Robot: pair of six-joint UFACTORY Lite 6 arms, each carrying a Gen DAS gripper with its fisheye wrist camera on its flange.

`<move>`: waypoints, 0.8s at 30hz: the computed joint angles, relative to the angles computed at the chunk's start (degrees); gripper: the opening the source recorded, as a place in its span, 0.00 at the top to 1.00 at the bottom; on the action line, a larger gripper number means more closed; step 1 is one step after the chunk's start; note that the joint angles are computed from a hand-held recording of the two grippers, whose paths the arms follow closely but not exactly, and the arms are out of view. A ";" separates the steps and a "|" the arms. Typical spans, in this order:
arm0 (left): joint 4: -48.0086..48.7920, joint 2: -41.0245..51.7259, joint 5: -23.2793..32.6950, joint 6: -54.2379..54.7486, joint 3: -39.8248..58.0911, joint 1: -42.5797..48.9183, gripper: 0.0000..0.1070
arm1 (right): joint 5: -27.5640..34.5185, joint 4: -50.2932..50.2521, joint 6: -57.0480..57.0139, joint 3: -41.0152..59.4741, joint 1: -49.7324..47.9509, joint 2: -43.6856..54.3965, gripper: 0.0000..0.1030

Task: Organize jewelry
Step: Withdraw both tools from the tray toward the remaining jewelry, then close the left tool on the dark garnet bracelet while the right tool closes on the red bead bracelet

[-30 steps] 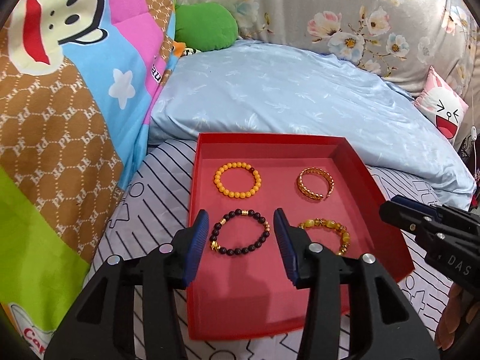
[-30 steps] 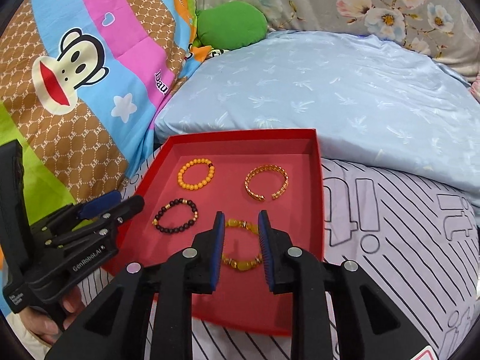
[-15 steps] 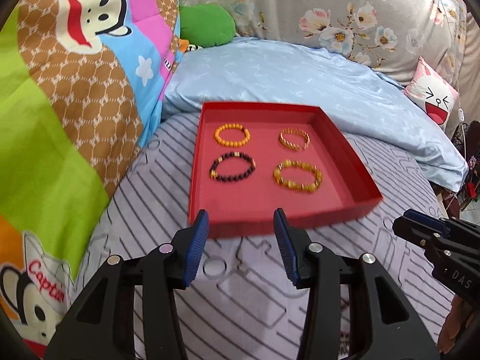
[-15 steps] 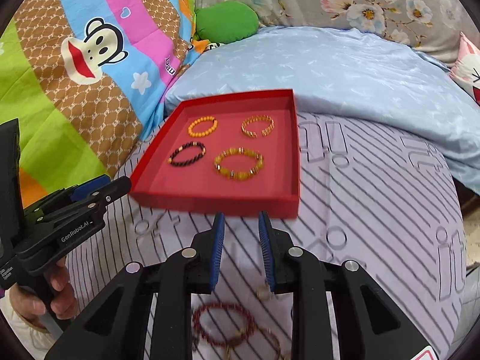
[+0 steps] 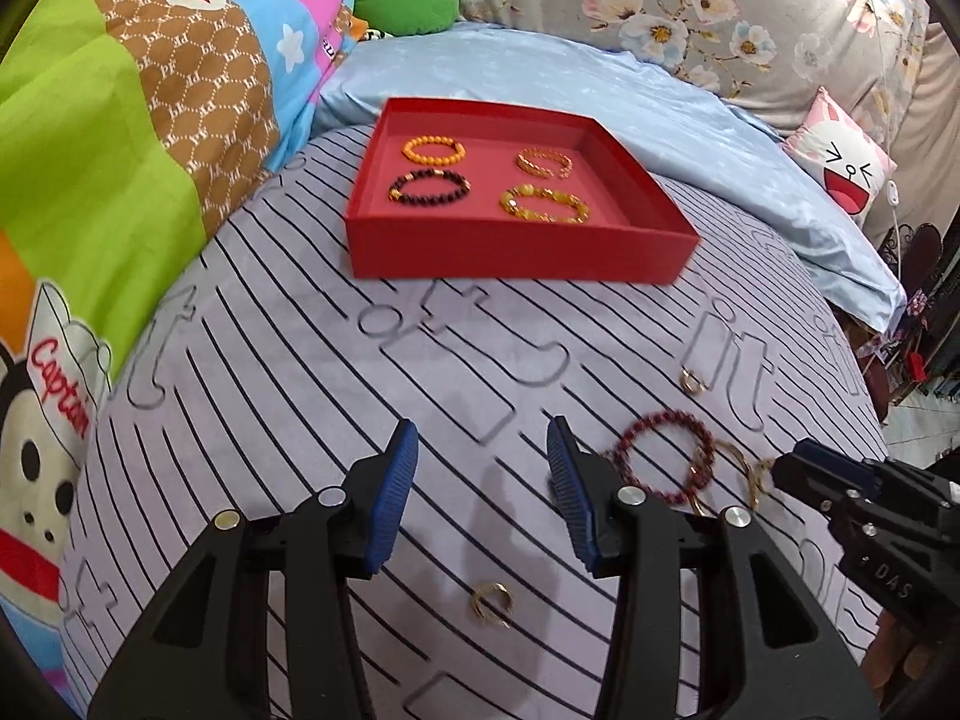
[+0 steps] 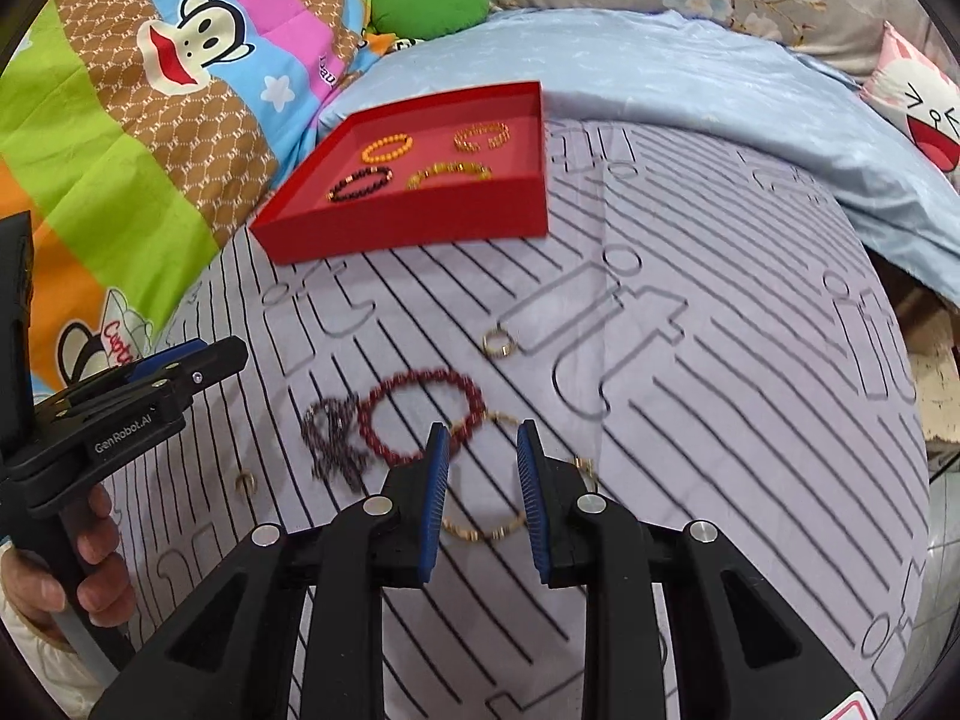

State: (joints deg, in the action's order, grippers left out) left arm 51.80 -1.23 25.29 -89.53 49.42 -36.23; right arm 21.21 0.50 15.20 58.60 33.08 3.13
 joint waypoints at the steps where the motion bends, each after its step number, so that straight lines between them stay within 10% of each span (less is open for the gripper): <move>1: 0.16 -0.16 0.05 -1.12 -0.48 -1.44 0.60 | -0.23 -0.36 0.52 -1.05 0.02 -0.71 0.77; 20: -5.03 11.99 -2.53 -0.20 6.05 -3.57 0.58 | -1.62 2.40 -1.26 -6.38 -1.17 -4.73 0.77; 24: -5.27 9.93 -5.01 1.01 3.67 -2.50 0.70 | -2.15 3.30 -2.29 -4.47 -0.55 -2.01 0.77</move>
State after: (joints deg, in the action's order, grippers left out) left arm 46.53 8.69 20.28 -88.52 53.09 -38.73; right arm 19.06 3.80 12.91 54.14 32.54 1.11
